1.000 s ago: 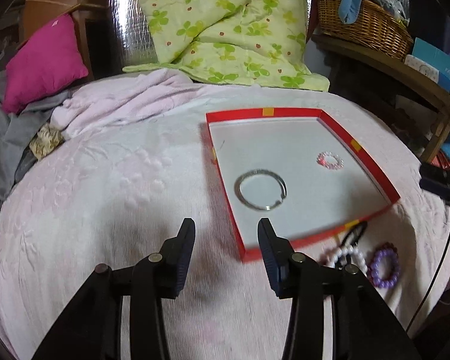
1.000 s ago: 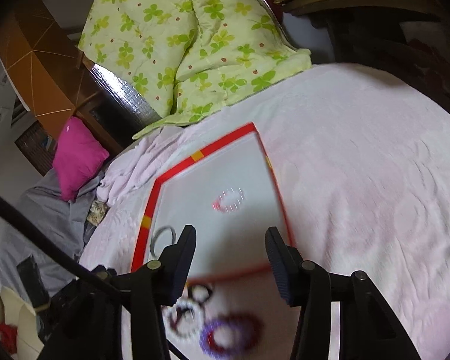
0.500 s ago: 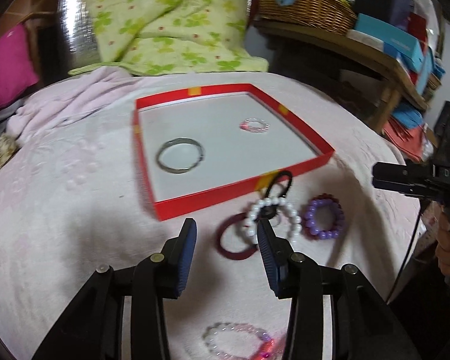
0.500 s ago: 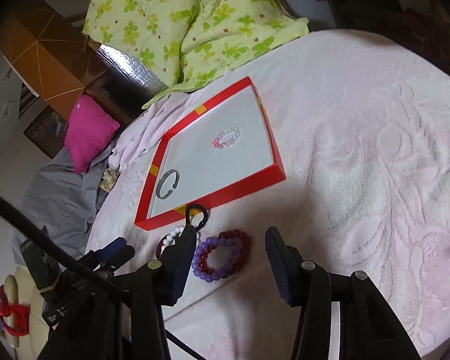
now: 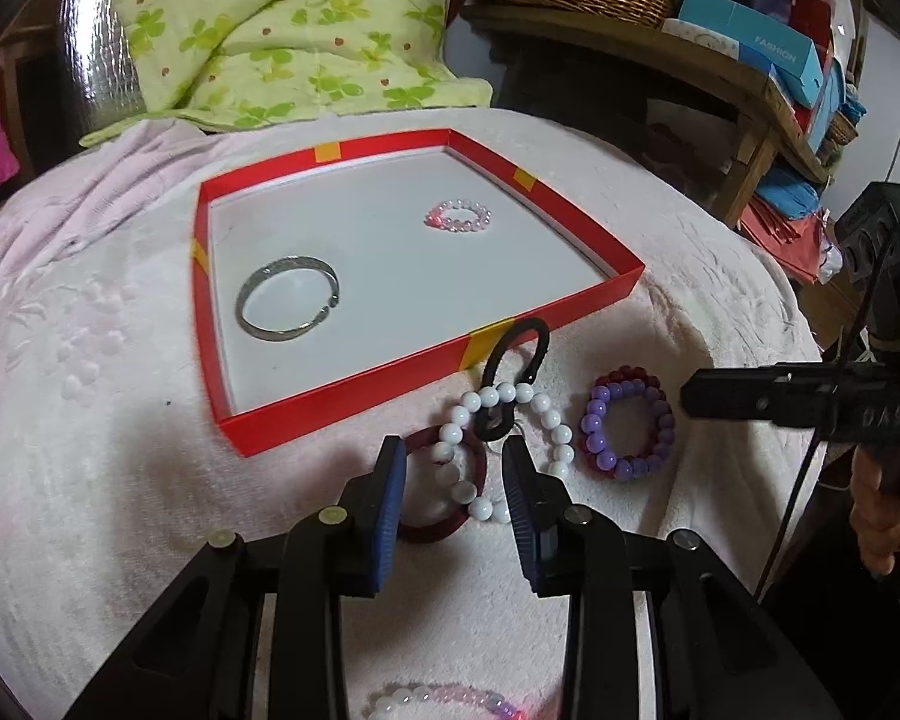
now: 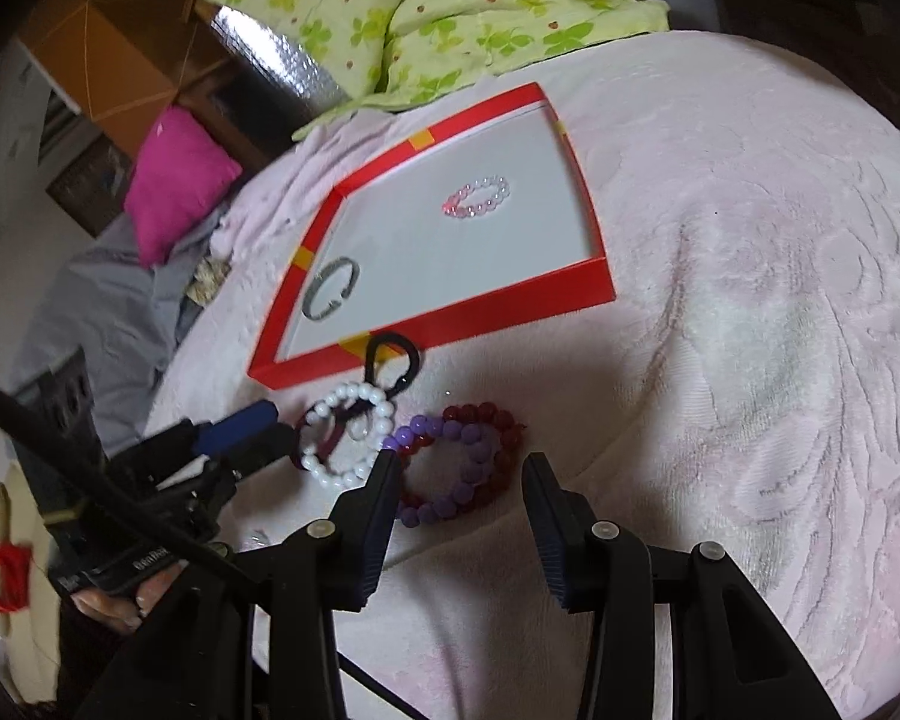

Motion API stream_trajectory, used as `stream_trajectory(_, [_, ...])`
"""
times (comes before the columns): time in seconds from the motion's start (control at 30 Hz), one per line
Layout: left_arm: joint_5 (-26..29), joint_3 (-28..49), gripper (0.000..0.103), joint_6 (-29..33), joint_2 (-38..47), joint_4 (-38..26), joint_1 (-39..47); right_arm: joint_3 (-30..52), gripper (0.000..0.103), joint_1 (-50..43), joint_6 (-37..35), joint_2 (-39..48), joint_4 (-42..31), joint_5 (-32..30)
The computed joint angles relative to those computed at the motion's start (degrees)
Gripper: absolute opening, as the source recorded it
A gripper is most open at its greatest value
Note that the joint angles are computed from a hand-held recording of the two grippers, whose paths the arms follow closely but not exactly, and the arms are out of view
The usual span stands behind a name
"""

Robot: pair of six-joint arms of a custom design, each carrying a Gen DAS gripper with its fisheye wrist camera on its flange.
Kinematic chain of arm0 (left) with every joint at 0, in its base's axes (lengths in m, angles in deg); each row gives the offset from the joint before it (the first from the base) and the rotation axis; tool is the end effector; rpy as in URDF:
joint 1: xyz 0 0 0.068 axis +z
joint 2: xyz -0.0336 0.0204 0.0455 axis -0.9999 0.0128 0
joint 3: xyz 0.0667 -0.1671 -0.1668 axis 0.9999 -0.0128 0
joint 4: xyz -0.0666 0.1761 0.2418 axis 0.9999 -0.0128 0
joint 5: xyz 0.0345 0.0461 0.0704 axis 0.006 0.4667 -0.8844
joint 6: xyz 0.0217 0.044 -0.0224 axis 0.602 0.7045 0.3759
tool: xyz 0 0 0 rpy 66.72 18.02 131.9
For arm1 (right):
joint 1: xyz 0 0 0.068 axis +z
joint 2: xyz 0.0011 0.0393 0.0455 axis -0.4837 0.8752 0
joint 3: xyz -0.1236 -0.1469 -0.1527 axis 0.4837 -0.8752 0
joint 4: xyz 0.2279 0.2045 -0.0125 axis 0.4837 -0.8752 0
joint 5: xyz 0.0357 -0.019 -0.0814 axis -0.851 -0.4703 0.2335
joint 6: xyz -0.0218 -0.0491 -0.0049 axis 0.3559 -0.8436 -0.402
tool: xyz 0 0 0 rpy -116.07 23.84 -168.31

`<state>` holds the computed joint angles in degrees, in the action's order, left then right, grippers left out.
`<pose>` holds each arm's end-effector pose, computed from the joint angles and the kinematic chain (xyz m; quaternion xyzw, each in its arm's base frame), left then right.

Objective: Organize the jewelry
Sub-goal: 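Move both tools back to the bracelets beside the tray, then grasp the white pearl bracelet with the left tool while the right tool grasps the purple bead bracelet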

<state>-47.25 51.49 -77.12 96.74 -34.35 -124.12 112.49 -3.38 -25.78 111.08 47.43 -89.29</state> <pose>0.1978 -0.1296 0.2583 0.0581 0.9393 -0.0821 0.3279 0.2665 0.1432 0.2435 -0.1463 0.9231 0.2869 0.2103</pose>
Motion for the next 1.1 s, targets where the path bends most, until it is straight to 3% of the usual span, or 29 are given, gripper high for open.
stream_trajectory(0.2, [1.6,1.0,0.034,0.5,3.9,1.0,1.2,1.1,0.042,2.9,-1.1,1.4,-0.3,5.4])
stream_trajectory(0.27, [2.2,1.1,0.032,0.2,4.9,1.0,1.9,1.5,0.034,4.4,-1.5,2.1,-0.8,8.6])
stream_trajectory(0.37, [3.9,0.9,0.025,-0.1,5.4,1.1,2.7,2.1,0.03,5.7,-2.1,3.2,-1.4,10.8])
stream_trajectory(0.5, [6.5,0.1,0.016,-0.9,4.5,1.8,3.9,2.0,0.014,6.5,-3.4,3.2,-1.6,13.9])
stream_trajectory(0.93, [4.6,-0.6,0.011,-0.6,-4.3,0.0,1.6,-0.6,0.011,0.7,-1.5,-2.6,0.0,7.2])
stream_trajectory(1.1, [4.9,-0.9,0.01,-0.9,-7.0,-0.7,2.9,-0.8,0.011,-0.2,0.7,-3.0,1.7,7.3])
